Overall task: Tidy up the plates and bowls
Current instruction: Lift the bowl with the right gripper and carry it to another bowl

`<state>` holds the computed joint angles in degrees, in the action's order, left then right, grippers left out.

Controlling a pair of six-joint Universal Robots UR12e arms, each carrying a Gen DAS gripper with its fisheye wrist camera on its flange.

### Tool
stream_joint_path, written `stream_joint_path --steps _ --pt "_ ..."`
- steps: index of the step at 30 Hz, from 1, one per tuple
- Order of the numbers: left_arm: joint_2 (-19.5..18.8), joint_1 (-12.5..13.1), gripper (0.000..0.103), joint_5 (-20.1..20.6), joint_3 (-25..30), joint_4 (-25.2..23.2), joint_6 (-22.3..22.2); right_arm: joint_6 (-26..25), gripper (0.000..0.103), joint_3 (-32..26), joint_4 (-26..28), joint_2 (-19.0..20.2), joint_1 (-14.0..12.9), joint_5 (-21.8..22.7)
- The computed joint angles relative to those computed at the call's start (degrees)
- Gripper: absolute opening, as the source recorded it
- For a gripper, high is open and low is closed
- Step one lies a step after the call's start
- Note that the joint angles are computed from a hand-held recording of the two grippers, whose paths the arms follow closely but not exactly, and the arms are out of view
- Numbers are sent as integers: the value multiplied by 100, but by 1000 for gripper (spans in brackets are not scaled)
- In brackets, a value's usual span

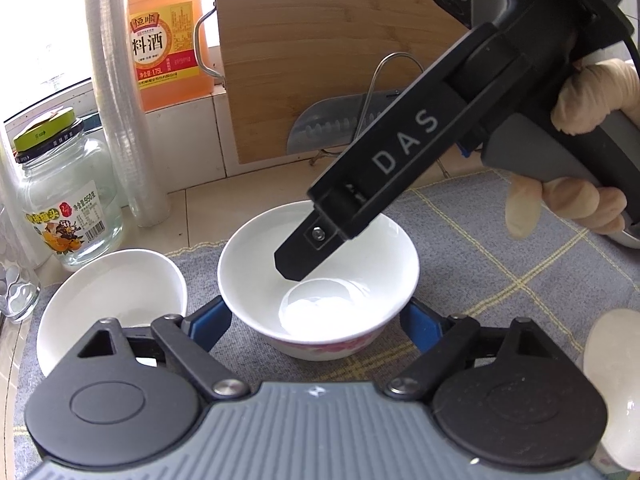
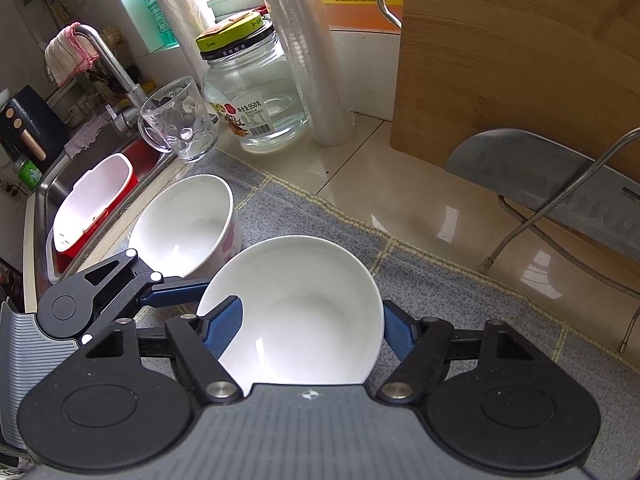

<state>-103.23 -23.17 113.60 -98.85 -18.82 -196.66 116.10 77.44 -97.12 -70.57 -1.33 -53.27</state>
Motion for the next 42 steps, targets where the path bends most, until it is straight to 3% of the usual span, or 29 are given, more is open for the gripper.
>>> stream_joint_path --steps 17,42 --pt "267 -209 90 -95 -33 -313 -42 -32 80 363 133 -453 -177 24" --pt "531 -702 90 -89 -137 -408 -139 -310 80 1239 167 -1354 -721 97"
